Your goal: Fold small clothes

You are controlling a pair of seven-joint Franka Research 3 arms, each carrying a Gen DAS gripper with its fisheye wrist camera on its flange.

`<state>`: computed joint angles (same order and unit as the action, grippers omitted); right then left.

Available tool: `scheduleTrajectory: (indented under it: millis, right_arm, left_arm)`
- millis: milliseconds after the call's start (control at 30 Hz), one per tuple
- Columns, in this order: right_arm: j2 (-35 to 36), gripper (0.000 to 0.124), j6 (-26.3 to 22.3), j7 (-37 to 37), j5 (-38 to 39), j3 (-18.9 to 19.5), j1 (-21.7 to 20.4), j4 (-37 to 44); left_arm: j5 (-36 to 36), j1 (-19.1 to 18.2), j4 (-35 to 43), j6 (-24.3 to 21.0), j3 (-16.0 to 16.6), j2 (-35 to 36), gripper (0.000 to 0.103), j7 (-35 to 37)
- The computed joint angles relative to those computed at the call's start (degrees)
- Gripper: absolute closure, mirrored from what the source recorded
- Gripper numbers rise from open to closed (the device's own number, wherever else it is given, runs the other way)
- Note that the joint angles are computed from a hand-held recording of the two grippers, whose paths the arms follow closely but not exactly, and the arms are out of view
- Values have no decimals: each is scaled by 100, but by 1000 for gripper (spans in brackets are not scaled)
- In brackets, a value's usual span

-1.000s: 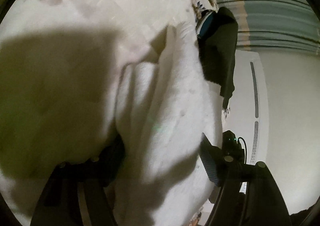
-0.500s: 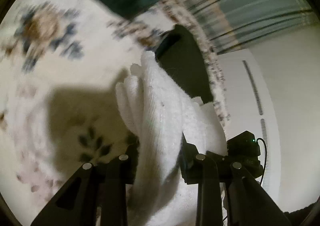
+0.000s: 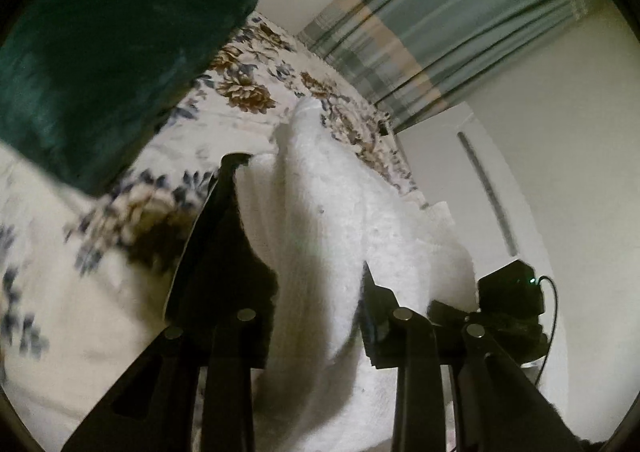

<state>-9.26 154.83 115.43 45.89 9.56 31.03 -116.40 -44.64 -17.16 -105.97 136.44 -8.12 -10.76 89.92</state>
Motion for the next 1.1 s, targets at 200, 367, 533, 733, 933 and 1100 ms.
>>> scheduleTrajectory:
  millis: [200, 367, 533, 733, 933, 1100]
  right_arm:
    - [984, 79, 5, -574, 381, -173, -279, 414]
    - [1141, 70, 78, -589, 380, -36, -404, 224]
    - [1182, 51, -1045, 2043, -3001, -142, -359, 752]
    - [1649, 21, -4093, 3921, -6340, -9, 207, 2463]
    - [1838, 21, -5996, 4530, -7393, 61, 866, 3543]
    - [1662, 21, -7020, 4830, -7735, 226, 1204, 4061]
  left_arm:
    - [691, 129, 694, -26, -358, 1161, 76, -120]
    - [1092, 217, 568, 145, -547, 1215, 68, -415]
    - [3274, 83, 753, -72, -654, 1104, 45, -1674]
    - [4830, -77, 888, -421, -753, 936, 0, -2632]
    - [5599, -253, 1038, -1053, -872, 719, 0, -3053]
    - [5791, -358, 1191, -1587, -944, 399, 0, -3183]
